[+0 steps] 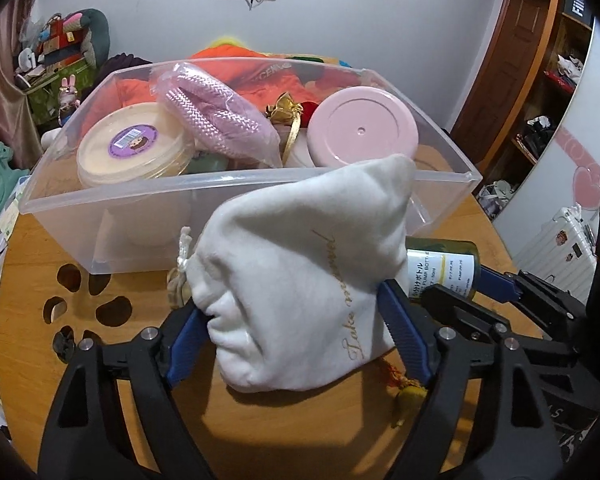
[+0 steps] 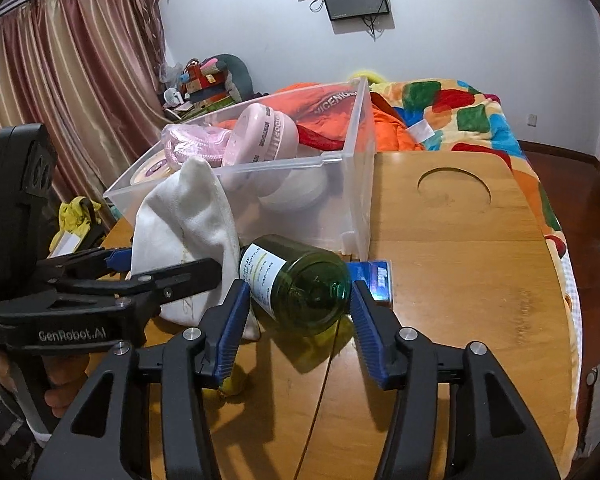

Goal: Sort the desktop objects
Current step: 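Grasp the white cloth bag with the left gripper while the right grasps the dark green bottle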

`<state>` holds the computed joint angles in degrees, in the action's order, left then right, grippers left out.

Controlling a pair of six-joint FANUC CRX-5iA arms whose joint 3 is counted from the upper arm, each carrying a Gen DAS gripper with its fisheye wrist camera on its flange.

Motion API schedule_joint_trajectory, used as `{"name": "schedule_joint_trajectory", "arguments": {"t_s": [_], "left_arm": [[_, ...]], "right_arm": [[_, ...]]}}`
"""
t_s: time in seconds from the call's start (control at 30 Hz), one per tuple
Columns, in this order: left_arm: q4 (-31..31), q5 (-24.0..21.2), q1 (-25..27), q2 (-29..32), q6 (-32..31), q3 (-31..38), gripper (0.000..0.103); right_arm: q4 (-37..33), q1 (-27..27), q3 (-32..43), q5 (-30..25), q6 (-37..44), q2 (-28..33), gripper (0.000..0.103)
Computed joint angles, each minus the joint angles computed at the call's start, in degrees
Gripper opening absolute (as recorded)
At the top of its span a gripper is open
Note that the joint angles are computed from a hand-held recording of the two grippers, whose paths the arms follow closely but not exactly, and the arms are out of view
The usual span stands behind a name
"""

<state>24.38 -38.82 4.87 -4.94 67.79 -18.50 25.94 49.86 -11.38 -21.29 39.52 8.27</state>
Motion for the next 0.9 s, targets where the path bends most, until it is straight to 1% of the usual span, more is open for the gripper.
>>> {"name": "schedule_joint_trajectory", "arguments": {"t_s": [0.1, 0.13, 0.17, 0.2, 0.23, 0.27, 0.33, 0.47, 0.5, 0.53, 0.6, 0.67, 0.8, 0.9], "left_arm": [[-0.01, 1.14, -0.16, -0.31, -0.05, -0.59, 0.080], [-0.12, 1.52, -0.20, -0.39, -0.16, -0.73, 0.074], [-0.93, 2.11, -0.41, -0.83, 0.22, -1.03, 0.064], [-0.83, 2.28, -0.45, -1.05, -0.15, -1.32, 0.060], [0.97, 2.38, -0.23, -1.25, -1.84, -2.05, 0.054], [3.01, 2.29, 0.12, -1.46, -3.37, -2.80, 0.051], [5.32, 2.73, 0.65, -1.86, -4.68, -3.98, 0.047], [10.43, 2.69, 1.90, -2.82, -7.65, -6.09, 0.039], [11.19, 2.55, 2.07, -3.14, -8.38, -6.35, 0.034], [11.36, 2.57, 2.12, -3.54, -8.63, -6.58, 0.031], [10.31, 3.06, 2.05, -4.61, -8.24, -6.96, 0.029], [9.70, 3.17, 2.29, -5.68, -7.96, -7.41, 0.028], [14.22, 2.35, 3.86, -7.66, -11.34, -9.55, 0.027], [15.78, 2.62, 4.97, -8.97, -12.46, -10.45, 0.027]], "right_arm": [[-1.14, -0.27, 0.09, 0.82, 0.39, -0.06, 0.049], [-0.86, -0.35, -0.17, 1.19, -0.24, -0.15, 0.047], [-0.23, -0.40, -0.41, 1.51, -1.11, -0.21, 0.047], [0.83, -0.39, -0.84, 1.96, -2.22, -0.32, 0.047], [2.93, -0.34, -1.60, 2.48, -4.00, -0.52, 0.047], [5.70, -0.28, -2.47, 2.93, -6.28, -0.76, 0.046], [8.40, -0.14, -3.28, 3.37, -8.53, -1.16, 0.045], [7.83, 0.01, -3.83, 4.53, -8.42, -2.25, 0.041], [8.89, 0.04, -4.16, 4.59, -9.44, -2.49, 0.041], [10.51, 0.07, -4.66, 4.77, -10.88, -2.76, 0.041], [13.46, -0.08, -5.68, 5.59, -13.64, -3.25, 0.040], [13.35, -0.12, -5.93, 6.40, -13.49, -3.65, 0.040], [15.21, 0.00, -6.72, 7.28, -15.04, -4.39, 0.040], [18.56, 0.06, -7.28, 7.12, -17.72, -4.70, 0.039]]}}
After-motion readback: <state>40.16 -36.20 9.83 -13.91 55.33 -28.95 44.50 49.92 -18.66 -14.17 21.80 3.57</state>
